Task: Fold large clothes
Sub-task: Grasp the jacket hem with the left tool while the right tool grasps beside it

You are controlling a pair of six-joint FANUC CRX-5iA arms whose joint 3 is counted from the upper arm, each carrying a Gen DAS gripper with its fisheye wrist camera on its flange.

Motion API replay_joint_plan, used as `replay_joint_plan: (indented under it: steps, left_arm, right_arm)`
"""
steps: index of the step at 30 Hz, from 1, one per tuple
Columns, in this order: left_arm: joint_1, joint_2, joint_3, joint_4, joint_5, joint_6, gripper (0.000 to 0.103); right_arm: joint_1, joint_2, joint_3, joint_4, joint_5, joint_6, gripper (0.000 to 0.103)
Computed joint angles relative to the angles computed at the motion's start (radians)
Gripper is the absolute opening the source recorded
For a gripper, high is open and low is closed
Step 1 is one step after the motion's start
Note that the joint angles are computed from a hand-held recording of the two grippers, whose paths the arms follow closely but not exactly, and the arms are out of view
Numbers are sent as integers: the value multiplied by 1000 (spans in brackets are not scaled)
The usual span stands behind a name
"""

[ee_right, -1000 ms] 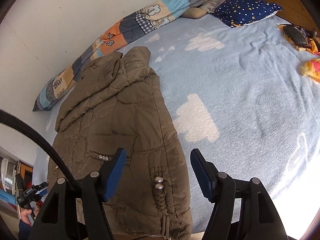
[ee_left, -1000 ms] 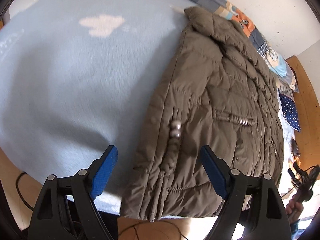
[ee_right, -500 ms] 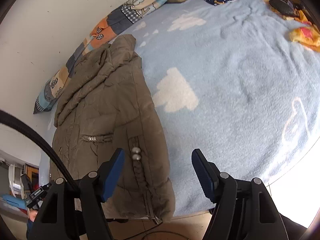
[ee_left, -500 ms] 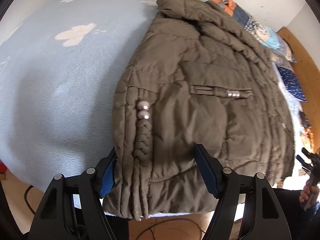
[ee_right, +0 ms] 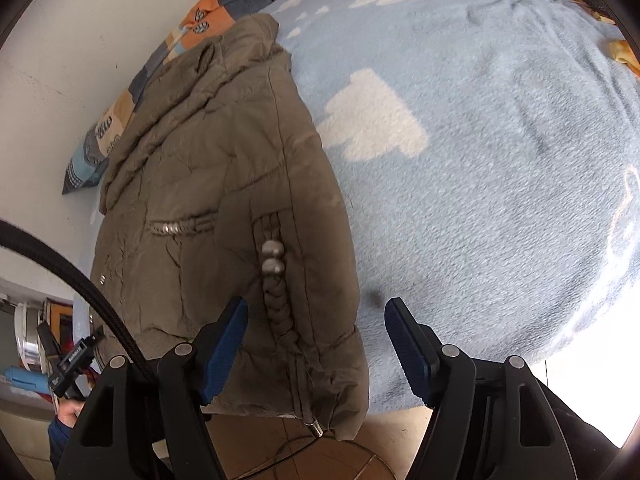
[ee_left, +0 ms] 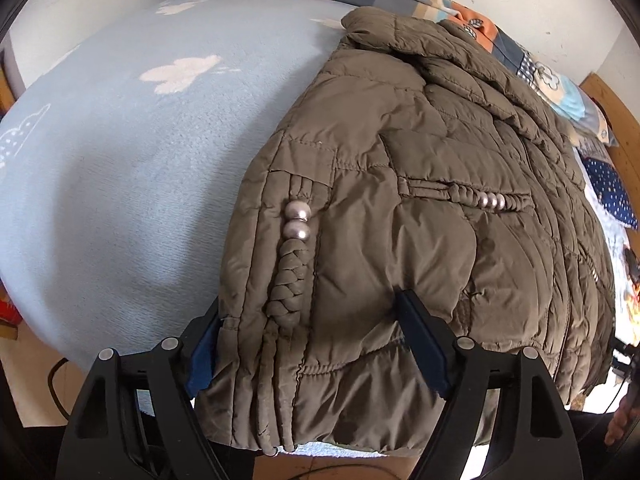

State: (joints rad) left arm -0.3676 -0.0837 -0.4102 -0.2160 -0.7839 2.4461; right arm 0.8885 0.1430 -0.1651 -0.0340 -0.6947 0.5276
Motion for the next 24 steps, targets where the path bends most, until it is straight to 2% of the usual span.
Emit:
replay_joint_plan:
  steps: [4,8,11,15,24]
  left_arm:
    - [4,-13,-25,-13,40,63,86]
    - [0,-3,-16,-13,30,58,88]
    - [-2,4,-11,-16,27,61,90]
    - [-12,20,3,-38,14,75,93]
    - [-16,27,3,-34,22,39,95]
  right_arm:
    - [-22,28,40,-106,-23,93,77]
    - [-47,63,99,-273,-45,250,79]
    - [-16,73,112,-228,-45,275,79]
    - [6,87,120,-173,-62,264,72]
    - [-6,94,128,-189,-70,255,73]
